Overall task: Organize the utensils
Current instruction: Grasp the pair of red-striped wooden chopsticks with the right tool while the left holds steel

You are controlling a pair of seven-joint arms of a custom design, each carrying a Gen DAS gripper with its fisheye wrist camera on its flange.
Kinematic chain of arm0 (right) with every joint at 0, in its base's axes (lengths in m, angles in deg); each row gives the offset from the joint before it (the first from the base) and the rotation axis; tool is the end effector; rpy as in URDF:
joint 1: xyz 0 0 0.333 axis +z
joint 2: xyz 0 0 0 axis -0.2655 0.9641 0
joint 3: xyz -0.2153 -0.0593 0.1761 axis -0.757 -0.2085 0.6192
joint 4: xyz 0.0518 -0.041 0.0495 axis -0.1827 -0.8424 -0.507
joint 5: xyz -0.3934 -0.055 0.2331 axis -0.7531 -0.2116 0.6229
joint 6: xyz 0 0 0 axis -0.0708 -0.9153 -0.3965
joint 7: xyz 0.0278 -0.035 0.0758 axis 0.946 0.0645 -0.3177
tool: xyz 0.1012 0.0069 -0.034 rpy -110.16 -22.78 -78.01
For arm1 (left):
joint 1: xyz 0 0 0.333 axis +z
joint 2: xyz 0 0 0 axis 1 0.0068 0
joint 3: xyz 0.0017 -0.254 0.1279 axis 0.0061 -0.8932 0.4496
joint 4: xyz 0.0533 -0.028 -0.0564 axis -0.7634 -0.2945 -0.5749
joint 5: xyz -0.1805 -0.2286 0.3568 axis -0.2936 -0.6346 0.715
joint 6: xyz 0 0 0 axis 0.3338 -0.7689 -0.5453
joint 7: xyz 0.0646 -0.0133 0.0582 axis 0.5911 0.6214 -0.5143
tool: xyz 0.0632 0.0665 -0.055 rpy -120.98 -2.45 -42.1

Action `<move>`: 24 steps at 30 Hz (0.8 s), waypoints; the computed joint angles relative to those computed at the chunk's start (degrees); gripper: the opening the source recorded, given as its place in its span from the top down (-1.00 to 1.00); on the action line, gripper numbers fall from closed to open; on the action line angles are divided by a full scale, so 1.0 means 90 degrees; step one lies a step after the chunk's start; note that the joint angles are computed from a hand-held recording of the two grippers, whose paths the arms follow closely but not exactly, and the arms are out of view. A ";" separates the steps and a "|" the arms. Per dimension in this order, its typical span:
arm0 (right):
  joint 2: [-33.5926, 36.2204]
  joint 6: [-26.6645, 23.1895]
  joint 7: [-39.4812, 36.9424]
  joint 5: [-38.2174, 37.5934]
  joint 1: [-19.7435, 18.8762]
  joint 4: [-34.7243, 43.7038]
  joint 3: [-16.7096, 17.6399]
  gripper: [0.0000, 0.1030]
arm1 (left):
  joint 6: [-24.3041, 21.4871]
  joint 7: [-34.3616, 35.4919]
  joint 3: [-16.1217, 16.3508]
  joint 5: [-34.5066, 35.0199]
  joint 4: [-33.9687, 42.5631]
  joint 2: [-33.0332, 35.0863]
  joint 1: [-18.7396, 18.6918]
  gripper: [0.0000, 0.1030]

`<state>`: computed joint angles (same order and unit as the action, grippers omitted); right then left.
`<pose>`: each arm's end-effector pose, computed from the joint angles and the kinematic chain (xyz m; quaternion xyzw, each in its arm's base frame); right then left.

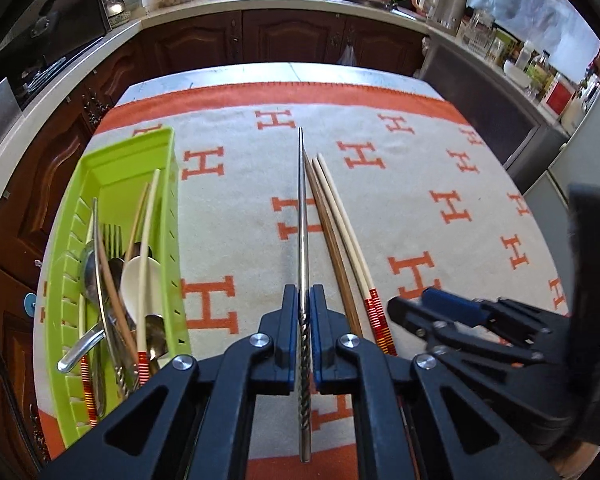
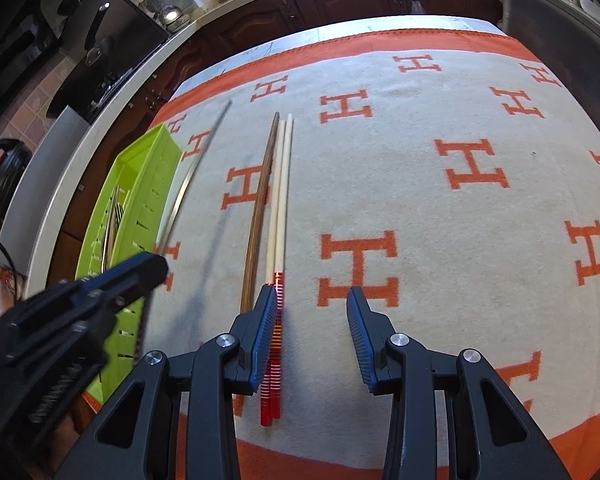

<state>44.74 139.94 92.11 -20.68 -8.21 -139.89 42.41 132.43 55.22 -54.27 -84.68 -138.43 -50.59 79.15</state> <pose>0.5531 0.1009 0.3238 -0.5233 0.8128 -0.1295 0.2207 0.6363 -0.2795 0.3647 -0.4980 0.8238 -0.2552 0.0908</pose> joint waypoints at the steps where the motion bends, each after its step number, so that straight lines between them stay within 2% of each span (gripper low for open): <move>1: 0.0023 -0.0042 -0.0050 -0.0007 0.0015 0.0021 0.0006 0.28 | 0.0016 0.0090 -0.0029 -0.0131 -0.0049 -0.0066 0.0051 0.94; 11: 0.0358 -0.0779 0.0913 -0.1719 0.0073 0.0553 0.0158 0.34 | 0.0184 0.0485 0.0002 -0.0816 -0.0326 -0.0365 0.0207 0.94; 17: 0.0661 -0.1013 0.0941 -0.2059 0.0228 0.0927 0.0047 0.39 | 0.0198 0.0570 0.0048 -0.1119 -0.0361 -0.0381 0.0306 0.94; 19: 0.0753 -0.1275 0.1068 -0.2333 0.0297 0.1086 0.0030 0.52 | 0.0201 0.0641 0.0056 -0.1239 -0.0386 -0.0402 0.0348 0.94; 24: 0.0782 -0.1432 0.1175 -0.2621 0.0379 0.1147 -0.0042 0.76 | 0.0186 0.0640 0.0102 -0.1345 -0.0417 -0.0405 0.0396 0.94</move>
